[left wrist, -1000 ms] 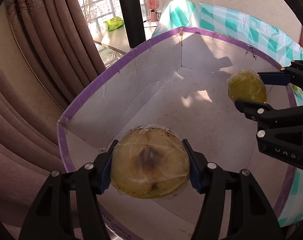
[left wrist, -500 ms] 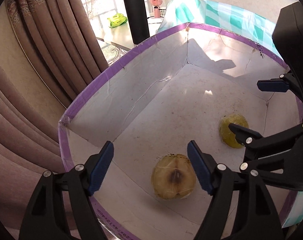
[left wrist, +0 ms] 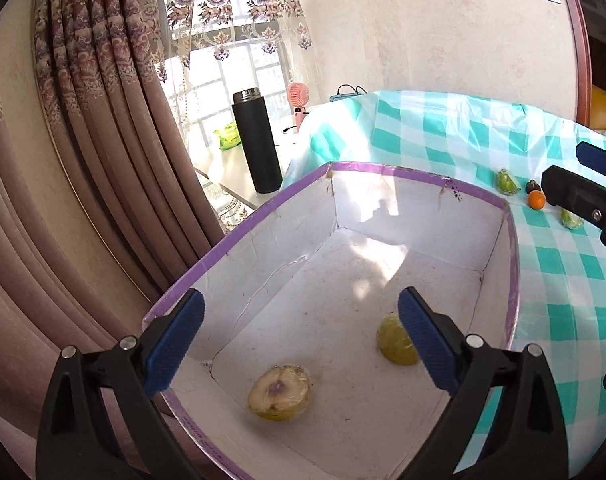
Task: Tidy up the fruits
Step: 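Open both grippers to drop the fruits into the box, then move both grippers back over the remaining fruits on the table, then grasp the wrapped pale green cabbage half with the right gripper while the left grasps an orange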
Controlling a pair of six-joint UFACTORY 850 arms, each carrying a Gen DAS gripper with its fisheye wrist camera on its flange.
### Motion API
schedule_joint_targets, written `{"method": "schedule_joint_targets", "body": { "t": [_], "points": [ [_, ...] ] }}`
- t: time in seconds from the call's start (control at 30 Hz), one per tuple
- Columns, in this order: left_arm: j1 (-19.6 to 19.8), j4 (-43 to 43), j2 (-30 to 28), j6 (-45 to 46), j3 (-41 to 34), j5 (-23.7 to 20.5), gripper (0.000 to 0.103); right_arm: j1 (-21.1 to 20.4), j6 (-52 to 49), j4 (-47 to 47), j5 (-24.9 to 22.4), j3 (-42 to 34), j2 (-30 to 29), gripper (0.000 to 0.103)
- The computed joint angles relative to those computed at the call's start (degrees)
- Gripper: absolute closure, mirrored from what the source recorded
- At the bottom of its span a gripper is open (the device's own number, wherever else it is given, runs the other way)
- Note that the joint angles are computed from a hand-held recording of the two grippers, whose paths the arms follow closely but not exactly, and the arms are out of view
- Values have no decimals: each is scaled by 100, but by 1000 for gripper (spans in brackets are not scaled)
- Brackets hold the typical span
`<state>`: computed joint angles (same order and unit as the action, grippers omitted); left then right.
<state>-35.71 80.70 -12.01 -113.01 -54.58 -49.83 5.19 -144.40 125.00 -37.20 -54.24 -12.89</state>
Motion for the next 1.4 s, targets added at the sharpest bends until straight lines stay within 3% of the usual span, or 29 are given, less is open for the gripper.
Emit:
{"method": "schedule_joint_targets", "body": {
  "t": [0.17,0.2,0.33,0.4,0.47,0.53,0.67,0.83,1.0,1.13,1.27,1.33,1.4],
  "points": [
    [-563,1087,-503,-214,-596,-210,2,-763,1098,-499,85,-236,-420,14],
    [-628,1260,-620,-222,-734,-59,2,-874,1236,-599,162,-286,-513,14],
    [-589,2394,-1106,-1031,-1201,1517,2,-1038,690,173,1195,-546,-972,14],
    [-528,2578,-1570,-1264,-1605,2058,2,-1122,719,399,1765,-812,-1288,14],
    [-411,2030,-2085,-910,-2147,2620,2,-1229,695,647,2171,-1082,-1598,14],
    [-266,877,-2570,-56,-2660,3020,2,-1337,909,631,2490,-1404,-1897,14],
    [-110,-1107,-3403,1743,-3687,3000,2,-1595,3175,-1088,2629,-2087,-2428,14],
    [-5,-1565,-3972,2119,-4442,2777,2,-1545,5941,-4027,2414,-2895,-2908,16],
    [232,-1534,-4096,1560,-4632,3057,2,-1202,6877,-5358,2451,-3472,-3235,16],
    [326,-2221,-4325,2294,-5014,3124,4,-978,8666,-7016,2548,-4092,-3593,18],
    [373,-2393,-4485,2615,-5298,3162,6,-848,10871,-9125,2605,-4523,-3864,31],
    [409,-2601,-4613,2824,-5531,3100,7,-825,10963,-9229,2651,-4523,-3860,40],
    [477,-2633,-4729,2770,-5742,3066,7,-856,10203,-8446,2689,-4438,-3823,47]
  ]
}}
